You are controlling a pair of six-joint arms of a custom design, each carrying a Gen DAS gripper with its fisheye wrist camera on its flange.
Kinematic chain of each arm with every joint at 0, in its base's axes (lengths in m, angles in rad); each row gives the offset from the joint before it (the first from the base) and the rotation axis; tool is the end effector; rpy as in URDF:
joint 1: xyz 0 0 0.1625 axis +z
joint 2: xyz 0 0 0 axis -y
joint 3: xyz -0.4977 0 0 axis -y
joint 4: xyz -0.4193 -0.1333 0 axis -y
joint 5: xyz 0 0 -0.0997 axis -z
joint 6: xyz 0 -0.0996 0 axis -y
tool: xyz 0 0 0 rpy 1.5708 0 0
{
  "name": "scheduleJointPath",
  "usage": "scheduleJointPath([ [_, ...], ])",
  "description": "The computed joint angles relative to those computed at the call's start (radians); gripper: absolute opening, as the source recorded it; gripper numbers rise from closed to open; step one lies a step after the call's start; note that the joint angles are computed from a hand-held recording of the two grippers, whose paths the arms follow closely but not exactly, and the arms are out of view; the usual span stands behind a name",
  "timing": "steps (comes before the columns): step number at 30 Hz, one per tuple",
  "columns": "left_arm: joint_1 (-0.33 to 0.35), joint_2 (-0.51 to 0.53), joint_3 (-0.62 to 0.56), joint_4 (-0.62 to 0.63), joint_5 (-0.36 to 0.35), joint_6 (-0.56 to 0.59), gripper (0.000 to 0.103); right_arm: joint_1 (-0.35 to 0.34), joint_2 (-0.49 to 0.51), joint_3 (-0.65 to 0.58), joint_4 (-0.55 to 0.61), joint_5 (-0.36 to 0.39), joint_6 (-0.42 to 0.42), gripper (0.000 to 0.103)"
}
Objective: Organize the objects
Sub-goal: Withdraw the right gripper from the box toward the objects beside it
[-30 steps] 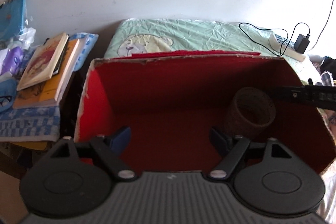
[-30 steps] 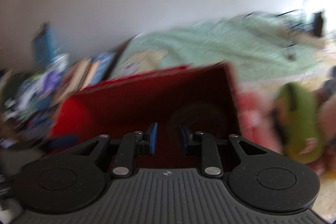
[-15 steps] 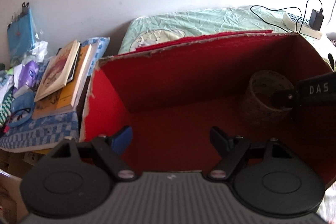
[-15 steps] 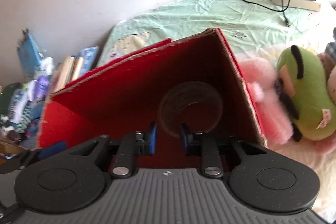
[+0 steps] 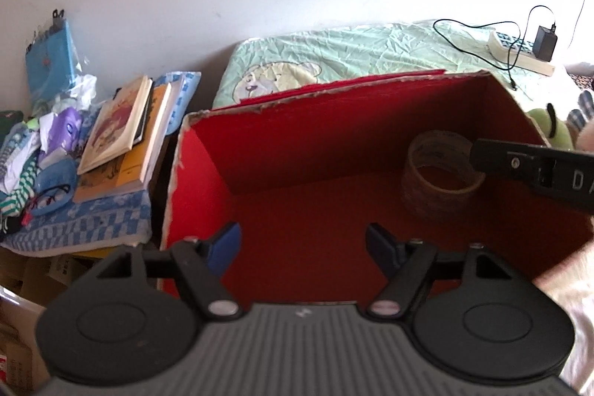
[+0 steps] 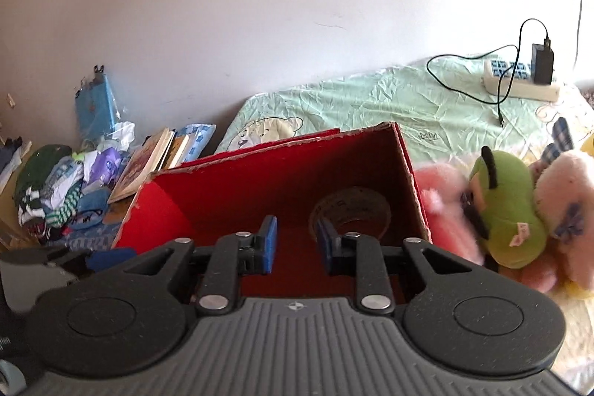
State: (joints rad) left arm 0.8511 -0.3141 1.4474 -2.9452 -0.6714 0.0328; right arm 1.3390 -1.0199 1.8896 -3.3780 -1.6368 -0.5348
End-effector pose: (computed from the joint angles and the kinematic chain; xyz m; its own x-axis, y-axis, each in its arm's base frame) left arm -0.3438 -0.7128 -0.0999 -0.5697 0.2933 -0.7677 0.6591 0.7210 -0.2137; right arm -0.0306 -0.6813 0.2877 -0.8943 -0.0518 0.4444 -0.3718 0.6388 -0.6736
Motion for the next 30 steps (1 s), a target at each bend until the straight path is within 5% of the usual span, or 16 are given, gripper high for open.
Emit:
scheduleJointPath([
  [5,-0.029,-0.025,0.06,-0.028,0.024,-0.023,0.076,-0.019,-0.038,0.054,-0.002,0.051,0.02,0.041],
  [20,-0.078,-0.08,0.201,-0.051,0.047,-0.112,0.077,-0.04,-0.091,0.2,-0.101,0.054,0.035,0.042],
  [30,-0.082,-0.092,0.235,0.083,0.016,-0.232,0.078,-0.041,-0.088,0.239,-0.111,-0.001,0.06,0.043],
])
